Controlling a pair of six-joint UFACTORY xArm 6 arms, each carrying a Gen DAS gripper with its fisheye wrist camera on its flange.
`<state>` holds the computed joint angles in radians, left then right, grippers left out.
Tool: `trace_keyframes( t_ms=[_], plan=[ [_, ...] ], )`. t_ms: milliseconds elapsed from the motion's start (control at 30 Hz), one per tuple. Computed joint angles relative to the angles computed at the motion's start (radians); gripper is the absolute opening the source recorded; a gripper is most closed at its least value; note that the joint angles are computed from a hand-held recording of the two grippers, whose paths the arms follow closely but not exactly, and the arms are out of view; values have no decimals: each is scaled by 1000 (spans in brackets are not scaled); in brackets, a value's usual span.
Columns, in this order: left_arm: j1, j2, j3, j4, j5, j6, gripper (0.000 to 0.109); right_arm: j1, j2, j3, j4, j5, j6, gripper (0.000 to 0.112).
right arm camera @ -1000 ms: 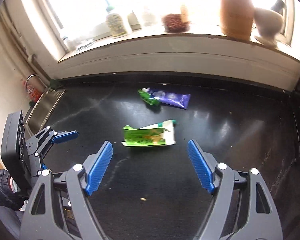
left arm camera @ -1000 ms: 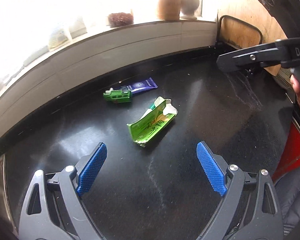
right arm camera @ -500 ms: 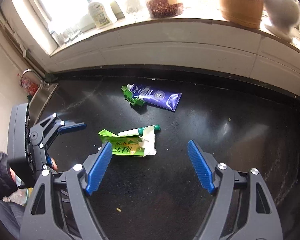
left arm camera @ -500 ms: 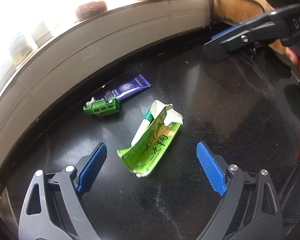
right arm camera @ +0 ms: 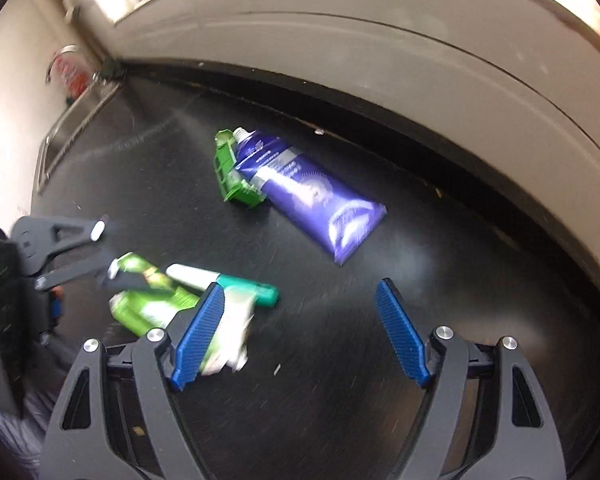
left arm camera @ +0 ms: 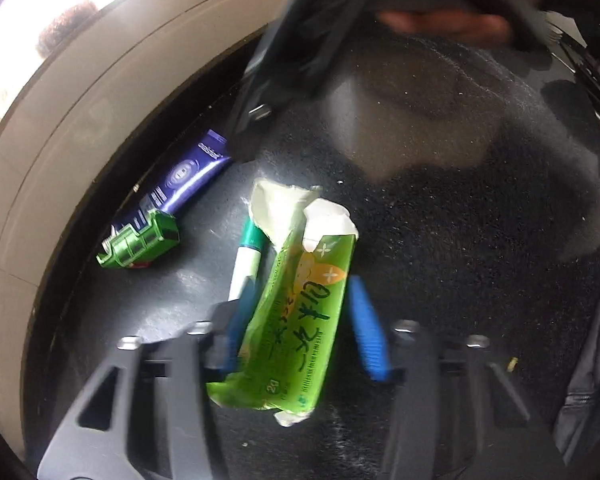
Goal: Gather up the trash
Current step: 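Grasp the green juice carton with the left tool while the right tool grasps the green plastic holder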
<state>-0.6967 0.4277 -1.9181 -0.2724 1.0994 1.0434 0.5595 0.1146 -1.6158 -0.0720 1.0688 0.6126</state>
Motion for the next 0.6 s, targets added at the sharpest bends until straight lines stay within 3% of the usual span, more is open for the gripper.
trace_keyframes(
  t_ms=[100,300,467,600],
  plan=[
    [9,-9,-2,-31,37,-39,31,-26,85,-78,20,6,-134,75],
    [31,-62,30,-65,94,-151,30,-65,255,-270,87,38,-339,75],
    [69,-121,72,-85,115,-280,30,-48,321,-377,143,19,-382,73],
    [103,-128,66,-80,125,-391,30,-5,418,-519,82,63,-361,63]
  ],
)
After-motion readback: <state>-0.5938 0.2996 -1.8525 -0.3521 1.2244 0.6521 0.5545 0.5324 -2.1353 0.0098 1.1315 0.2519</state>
